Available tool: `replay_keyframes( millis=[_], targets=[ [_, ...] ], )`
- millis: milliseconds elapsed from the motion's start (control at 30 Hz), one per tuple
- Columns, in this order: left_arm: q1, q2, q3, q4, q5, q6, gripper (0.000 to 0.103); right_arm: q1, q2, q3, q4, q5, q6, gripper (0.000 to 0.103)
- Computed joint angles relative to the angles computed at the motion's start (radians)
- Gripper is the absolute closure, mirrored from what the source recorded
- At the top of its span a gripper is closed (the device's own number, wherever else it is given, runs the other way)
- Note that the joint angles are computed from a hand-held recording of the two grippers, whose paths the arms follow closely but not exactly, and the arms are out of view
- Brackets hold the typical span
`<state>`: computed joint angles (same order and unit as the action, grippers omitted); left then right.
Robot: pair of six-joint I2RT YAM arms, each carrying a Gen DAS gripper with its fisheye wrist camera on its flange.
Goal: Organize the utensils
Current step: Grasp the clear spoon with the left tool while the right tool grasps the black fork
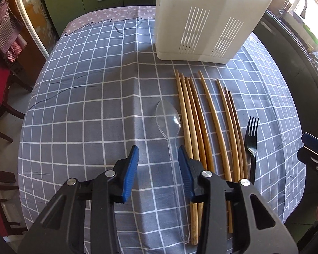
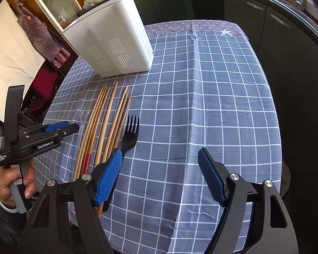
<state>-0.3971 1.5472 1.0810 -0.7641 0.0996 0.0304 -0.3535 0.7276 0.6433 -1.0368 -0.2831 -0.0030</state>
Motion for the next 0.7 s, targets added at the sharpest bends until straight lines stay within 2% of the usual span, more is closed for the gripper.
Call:
replay_keyframes(
  millis=[133,300,533,700],
  targets=[
    [-0.006,0.049,0.032,-0.009,0.012,-0.002,0.066,0.061,0.005,0.004,0.013,0.044,0.043,0.036],
    [-0.034,0.095,0.068,0.006,-0.023,-0.021,0.070,0.090,0.017,0.009,0.025,0.070,0.054,0.041],
    [-0.056,0.127,0.095,0.015,-0.031,-0.024,0.093,0.145,0.053,0.007,0.045,0.116,0.076,0.047],
    [-0.049,0.110,0.073,0.030,-0.019,-0.009,0.093,0.152,0.094,0.010,0.054,0.102,0.086,0.047]
  ],
)
